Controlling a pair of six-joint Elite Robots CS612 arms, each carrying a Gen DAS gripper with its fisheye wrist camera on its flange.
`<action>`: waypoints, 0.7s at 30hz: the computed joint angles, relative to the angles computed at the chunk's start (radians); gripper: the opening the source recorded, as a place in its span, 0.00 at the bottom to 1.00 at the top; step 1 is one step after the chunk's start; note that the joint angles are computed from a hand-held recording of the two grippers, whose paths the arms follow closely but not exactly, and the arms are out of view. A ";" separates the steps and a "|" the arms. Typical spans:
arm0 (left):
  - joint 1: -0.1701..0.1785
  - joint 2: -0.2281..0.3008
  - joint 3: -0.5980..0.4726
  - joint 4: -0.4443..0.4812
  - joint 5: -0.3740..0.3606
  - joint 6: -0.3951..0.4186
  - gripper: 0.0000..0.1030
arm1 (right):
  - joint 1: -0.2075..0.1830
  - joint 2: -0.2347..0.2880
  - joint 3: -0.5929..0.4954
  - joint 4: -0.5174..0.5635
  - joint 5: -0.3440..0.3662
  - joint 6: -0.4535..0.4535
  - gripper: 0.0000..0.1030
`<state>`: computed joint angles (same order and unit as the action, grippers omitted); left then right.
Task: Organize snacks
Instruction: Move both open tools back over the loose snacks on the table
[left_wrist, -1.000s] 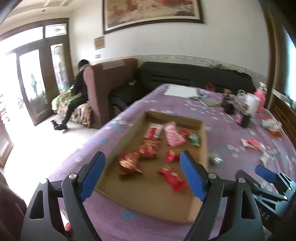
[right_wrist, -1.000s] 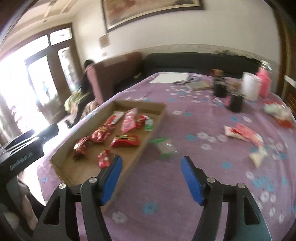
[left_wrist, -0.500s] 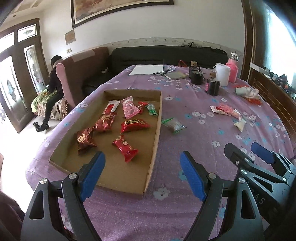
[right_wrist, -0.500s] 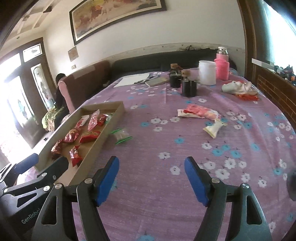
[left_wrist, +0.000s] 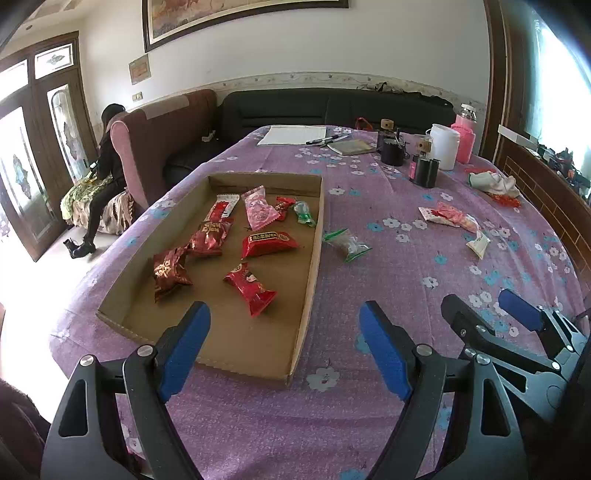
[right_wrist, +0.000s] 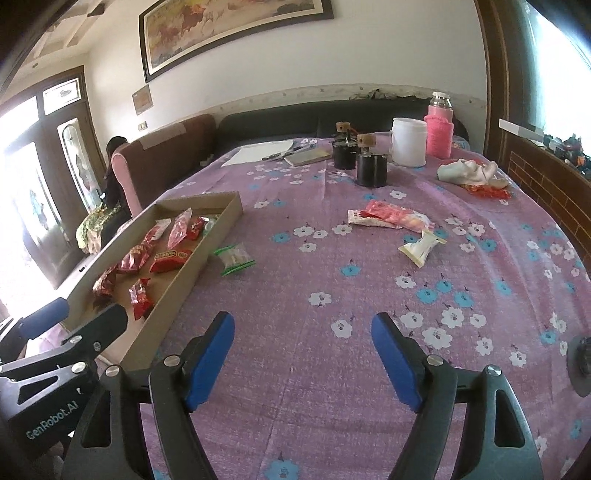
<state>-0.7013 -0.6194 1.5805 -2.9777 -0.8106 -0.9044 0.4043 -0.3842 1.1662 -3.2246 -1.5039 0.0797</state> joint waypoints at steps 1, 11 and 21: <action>0.000 0.000 0.000 0.000 0.000 -0.001 0.81 | 0.000 0.001 -0.001 0.004 0.000 0.001 0.77; 0.001 0.002 -0.003 0.007 -0.011 0.004 0.81 | -0.004 0.007 -0.008 0.027 0.002 0.006 0.77; 0.003 0.012 -0.021 0.018 -0.024 0.010 0.81 | -0.008 0.010 -0.015 0.042 0.018 0.014 0.77</action>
